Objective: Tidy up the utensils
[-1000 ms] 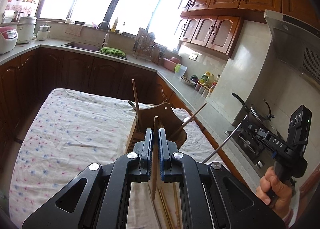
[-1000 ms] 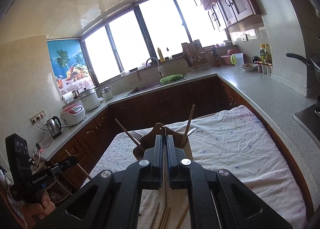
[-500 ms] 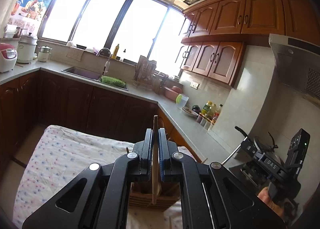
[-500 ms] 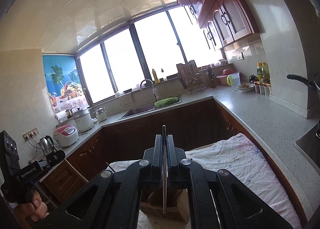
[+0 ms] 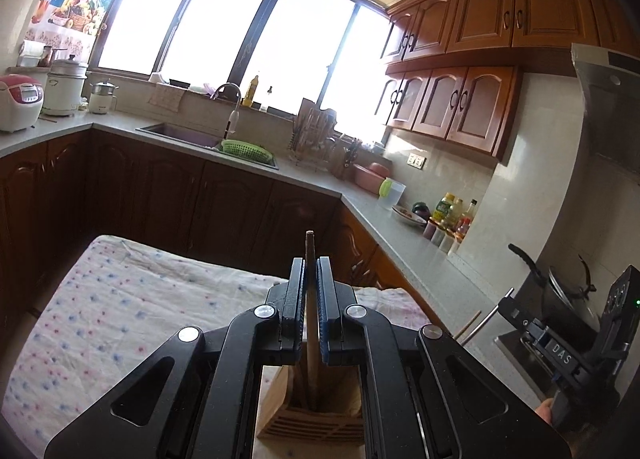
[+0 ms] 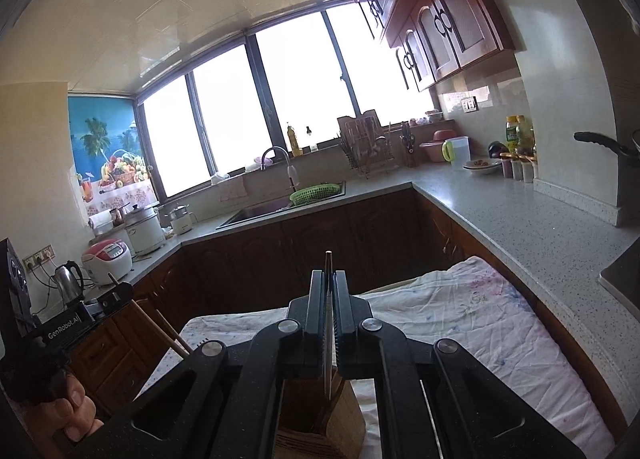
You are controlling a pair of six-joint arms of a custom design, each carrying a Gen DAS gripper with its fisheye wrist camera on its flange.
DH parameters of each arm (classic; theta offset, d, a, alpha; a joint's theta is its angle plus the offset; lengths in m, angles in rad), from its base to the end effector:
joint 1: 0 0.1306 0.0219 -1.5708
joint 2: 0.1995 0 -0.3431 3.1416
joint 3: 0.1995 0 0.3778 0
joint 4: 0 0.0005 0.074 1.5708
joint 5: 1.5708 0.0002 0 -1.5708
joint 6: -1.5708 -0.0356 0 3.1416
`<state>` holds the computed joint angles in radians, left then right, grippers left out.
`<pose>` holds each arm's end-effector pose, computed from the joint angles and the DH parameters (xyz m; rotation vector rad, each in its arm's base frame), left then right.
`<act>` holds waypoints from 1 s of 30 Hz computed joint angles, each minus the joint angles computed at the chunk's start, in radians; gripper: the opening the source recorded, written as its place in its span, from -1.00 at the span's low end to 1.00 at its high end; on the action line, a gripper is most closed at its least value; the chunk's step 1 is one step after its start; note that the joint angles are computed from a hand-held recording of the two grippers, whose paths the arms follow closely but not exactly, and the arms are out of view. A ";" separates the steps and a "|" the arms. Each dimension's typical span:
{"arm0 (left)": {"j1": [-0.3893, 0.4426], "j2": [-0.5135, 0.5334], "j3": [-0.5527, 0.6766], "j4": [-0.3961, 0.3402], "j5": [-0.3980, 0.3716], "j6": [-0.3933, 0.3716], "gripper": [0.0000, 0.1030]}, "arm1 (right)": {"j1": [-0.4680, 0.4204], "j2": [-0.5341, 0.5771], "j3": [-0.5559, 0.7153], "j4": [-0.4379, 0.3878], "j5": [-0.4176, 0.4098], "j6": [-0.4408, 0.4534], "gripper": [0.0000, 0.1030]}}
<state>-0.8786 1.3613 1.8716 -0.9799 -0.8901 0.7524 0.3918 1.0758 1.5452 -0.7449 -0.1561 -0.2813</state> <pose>0.2979 -0.3168 0.6144 -0.4102 1.8194 -0.2148 0.3344 0.1436 0.5998 -0.2153 1.8752 0.6098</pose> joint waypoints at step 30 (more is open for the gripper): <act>-0.033 -0.012 -0.015 -0.112 0.070 0.111 0.22 | -0.072 -0.050 -0.063 -0.012 -0.110 -0.086 0.38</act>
<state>-0.9121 1.3492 1.8567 -1.0923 -0.8201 0.8638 0.3197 1.0258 1.4819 -0.7573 -0.2663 -0.3670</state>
